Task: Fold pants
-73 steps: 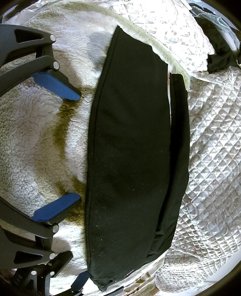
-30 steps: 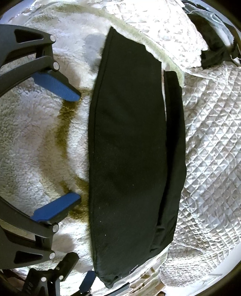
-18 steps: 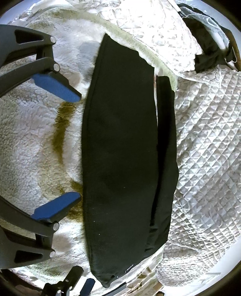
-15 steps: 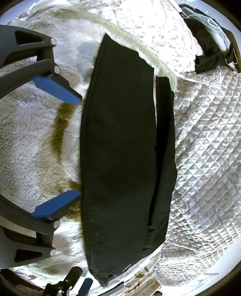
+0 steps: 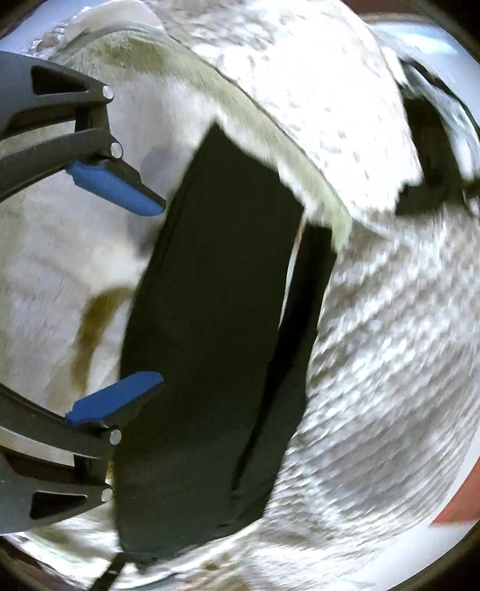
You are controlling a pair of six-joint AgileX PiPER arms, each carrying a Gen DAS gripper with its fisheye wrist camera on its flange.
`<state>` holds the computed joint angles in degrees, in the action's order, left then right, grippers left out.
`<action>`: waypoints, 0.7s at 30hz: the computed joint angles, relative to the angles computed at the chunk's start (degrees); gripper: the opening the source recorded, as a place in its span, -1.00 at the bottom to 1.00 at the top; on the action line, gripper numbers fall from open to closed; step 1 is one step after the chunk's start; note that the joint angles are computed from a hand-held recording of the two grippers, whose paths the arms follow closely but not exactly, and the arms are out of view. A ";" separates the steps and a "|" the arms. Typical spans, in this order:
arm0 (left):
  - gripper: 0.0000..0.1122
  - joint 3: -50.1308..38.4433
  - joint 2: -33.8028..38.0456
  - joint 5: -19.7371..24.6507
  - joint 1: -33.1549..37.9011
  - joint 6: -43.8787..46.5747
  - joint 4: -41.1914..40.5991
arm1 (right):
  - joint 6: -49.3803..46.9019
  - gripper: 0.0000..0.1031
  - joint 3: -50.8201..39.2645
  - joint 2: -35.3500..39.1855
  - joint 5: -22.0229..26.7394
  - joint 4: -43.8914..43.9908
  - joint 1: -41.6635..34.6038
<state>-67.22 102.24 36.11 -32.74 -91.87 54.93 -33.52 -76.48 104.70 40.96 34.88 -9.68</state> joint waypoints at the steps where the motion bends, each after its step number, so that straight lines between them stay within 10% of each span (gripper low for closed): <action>1: 0.57 1.48 -0.96 -1.28 1.64 -1.69 -0.14 | 0.21 0.38 -0.42 0.34 0.48 0.68 -0.52; 10: 0.52 8.25 -2.19 -13.66 9.79 -14.08 6.71 | 2.27 0.20 -2.90 3.99 0.58 7.28 -5.35; 18: 0.50 3.02 1.80 -14.25 12.18 -11.12 4.93 | -0.70 0.18 -8.53 10.70 3.54 18.70 -8.89; 21: 0.21 1.27 2.90 -12.20 11.97 -9.07 3.44 | -1.51 0.02 -8.80 11.21 3.26 20.67 -9.16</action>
<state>-65.94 105.15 23.91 -20.77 -100.94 58.37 -35.04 -85.28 115.90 44.23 55.55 -18.85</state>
